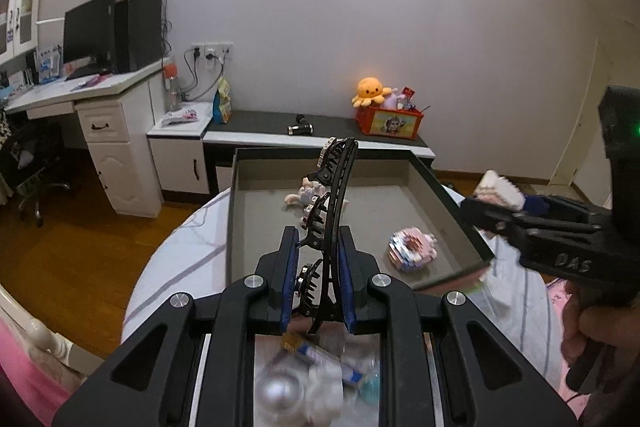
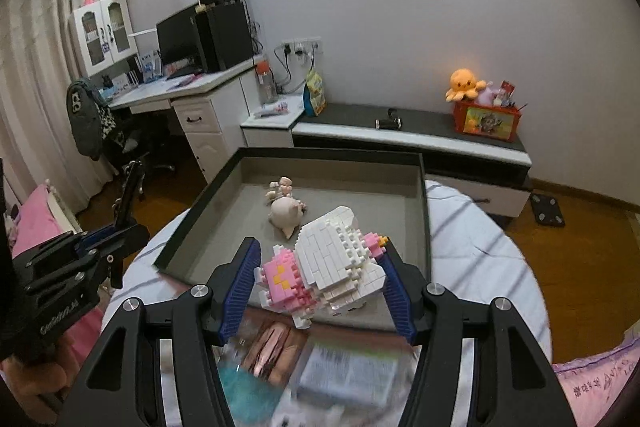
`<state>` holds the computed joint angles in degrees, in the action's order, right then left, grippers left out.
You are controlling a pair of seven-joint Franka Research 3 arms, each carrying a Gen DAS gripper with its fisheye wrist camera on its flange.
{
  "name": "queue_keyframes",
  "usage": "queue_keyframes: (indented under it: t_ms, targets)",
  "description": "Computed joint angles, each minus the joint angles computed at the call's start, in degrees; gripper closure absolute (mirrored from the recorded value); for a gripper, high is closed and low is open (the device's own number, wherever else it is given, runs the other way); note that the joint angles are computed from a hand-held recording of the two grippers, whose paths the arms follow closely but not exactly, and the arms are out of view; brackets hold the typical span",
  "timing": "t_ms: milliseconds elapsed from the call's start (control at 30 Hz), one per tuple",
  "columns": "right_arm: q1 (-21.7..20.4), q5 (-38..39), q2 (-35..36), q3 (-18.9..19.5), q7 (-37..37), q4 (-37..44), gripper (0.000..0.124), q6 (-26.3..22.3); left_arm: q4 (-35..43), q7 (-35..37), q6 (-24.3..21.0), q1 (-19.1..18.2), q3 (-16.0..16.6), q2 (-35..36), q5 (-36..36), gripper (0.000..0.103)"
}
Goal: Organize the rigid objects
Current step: 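Carry hair clip and block figure into the box and release both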
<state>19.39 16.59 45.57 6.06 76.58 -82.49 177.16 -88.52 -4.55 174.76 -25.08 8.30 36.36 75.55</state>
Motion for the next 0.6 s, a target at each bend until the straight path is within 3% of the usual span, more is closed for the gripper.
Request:
queue_keyframes:
  t_ms: [67, 100, 200, 367, 467, 500, 533, 567, 600]
  targets:
    - [2.60, 3.04, 4.02, -3.73, -0.67, 6.86, 0.064, -4.94, 3.27, 9.51, -1.64, 3.44, -4.44, 3.00, -7.67, 0.084]
    - [1.61, -0.94, 6.37, -2.96, 3.04, 10.36, 0.064, -7.38, 5.41, 15.11, -2.85, 5.36, -7.09, 4.88, -12.06, 0.084]
    - [1.52, -1.97, 12.00, -3.73, 5.60, 19.08, 0.064, -13.39, 11.52, 27.07, -6.25, 8.90, -12.82, 10.23, -21.25, 0.084]
    - [0.82, -3.93, 18.68, -4.09, 8.27, 30.17, 0.064, -20.68, 19.97, 39.59, -11.33, 11.06, -18.08, 17.34, -31.14, 0.084]
    - [0.30, -4.45, 20.47, -3.59, 8.87, 33.33, 0.062, -22.82, 20.96, 41.35, -12.33, 10.24, -17.08, 18.21, -33.93, 0.081]
    - [0.14, -4.47, 20.65, -3.33, 8.89, 33.71, 0.054, -23.16, 20.88, 41.60, -12.65, 9.82, -16.46, 18.13, -34.65, 0.072]
    - [-0.07, -4.32, 20.11, -3.07, 8.84, 32.64, 0.046, -22.65, 20.37, 41.18, -12.57, 9.15, -15.39, 17.71, -35.06, 0.050]
    - [-0.09, -4.20, 19.32, -3.04, 8.97, 31.13, 0.038, -21.59, 19.44, 39.97, -12.16, 8.12, -13.74, 17.01, -35.13, 0.036]
    - [-0.17, -4.08, 18.46, -2.98, 8.96, 29.51, 0.038, -20.61, 17.89, 37.42, -11.09, 6.54, -11.01, 15.89, -34.58, 0.012]
